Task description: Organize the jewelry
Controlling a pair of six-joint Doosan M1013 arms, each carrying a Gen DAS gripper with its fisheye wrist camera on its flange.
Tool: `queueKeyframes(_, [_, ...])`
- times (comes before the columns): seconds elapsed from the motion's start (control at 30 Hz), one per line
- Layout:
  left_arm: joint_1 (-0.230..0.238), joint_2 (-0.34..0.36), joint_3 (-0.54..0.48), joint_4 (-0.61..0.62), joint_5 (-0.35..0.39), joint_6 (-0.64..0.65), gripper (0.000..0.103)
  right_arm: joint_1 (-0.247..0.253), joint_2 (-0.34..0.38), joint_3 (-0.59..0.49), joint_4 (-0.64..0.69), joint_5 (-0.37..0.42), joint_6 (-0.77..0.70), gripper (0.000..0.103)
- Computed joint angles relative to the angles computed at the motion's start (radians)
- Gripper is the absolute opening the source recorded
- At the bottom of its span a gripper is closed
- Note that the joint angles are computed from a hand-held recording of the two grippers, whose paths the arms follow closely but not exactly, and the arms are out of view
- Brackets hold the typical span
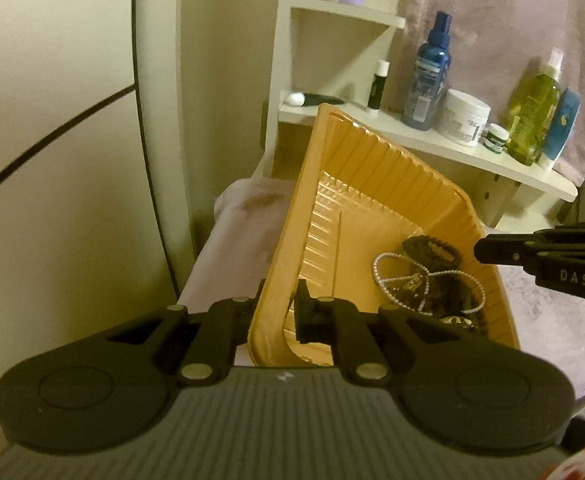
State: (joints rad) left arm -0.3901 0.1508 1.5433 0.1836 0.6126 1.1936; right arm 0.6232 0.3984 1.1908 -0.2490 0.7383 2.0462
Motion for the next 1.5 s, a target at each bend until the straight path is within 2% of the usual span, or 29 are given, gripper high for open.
queueKeyframes(0.5, [0.046, 0.018, 0.011, -0.146, 0.019, 0.067, 0.016, 0.004, 0.039, -0.057, 0.024, 0.058, -0.045, 0.007])
queueKeyframes(0.57, [0.046, 0.019, 0.012, -0.126, 0.024, 0.042, 0.025, 0.004, 0.042, -0.062, 0.025, 0.061, -0.048, 0.007])
queueKeyframes(0.63, [0.049, 0.016, 0.017, -0.119, 0.014, 0.031, 0.029, 0.005, 0.044, -0.065, 0.026, 0.065, -0.052, 0.007])
queueKeyframes(0.93, [0.048, 0.002, 0.025, -0.059, -0.011, -0.01, 0.033, 0.008, 0.051, -0.072, 0.034, 0.063, -0.072, 0.007])
queueKeyframes(1.13, [0.045, -0.005, 0.033, -0.047, -0.035, -0.02, 0.035, 0.007, 0.048, -0.066, 0.037, 0.036, -0.068, 0.008])
queueKeyframes(1.2, [0.045, -0.007, 0.035, -0.048, -0.04, -0.02, 0.036, 0.007, 0.047, -0.065, 0.036, 0.033, -0.07, 0.021])
queueKeyframes(1.23, [0.044, -0.007, 0.035, -0.043, -0.041, -0.024, 0.038, 0.009, 0.045, -0.063, 0.025, 0.032, -0.062, 0.052])
queueKeyframes(1.27, [0.043, -0.008, 0.036, -0.036, -0.042, -0.029, 0.04, 0.009, 0.042, -0.056, 0.014, 0.024, -0.049, 0.075])
queueKeyframes(1.33, [0.041, -0.01, 0.038, -0.031, -0.048, -0.031, 0.041, 0.009, 0.027, -0.03, 0.0, -0.015, -0.02, 0.076])
queueKeyframes(1.5, [0.034, -0.014, 0.041, -0.009, -0.058, -0.036, 0.048, 0.008, 0.018, -0.02, -0.017, -0.005, 0.003, 0.076])
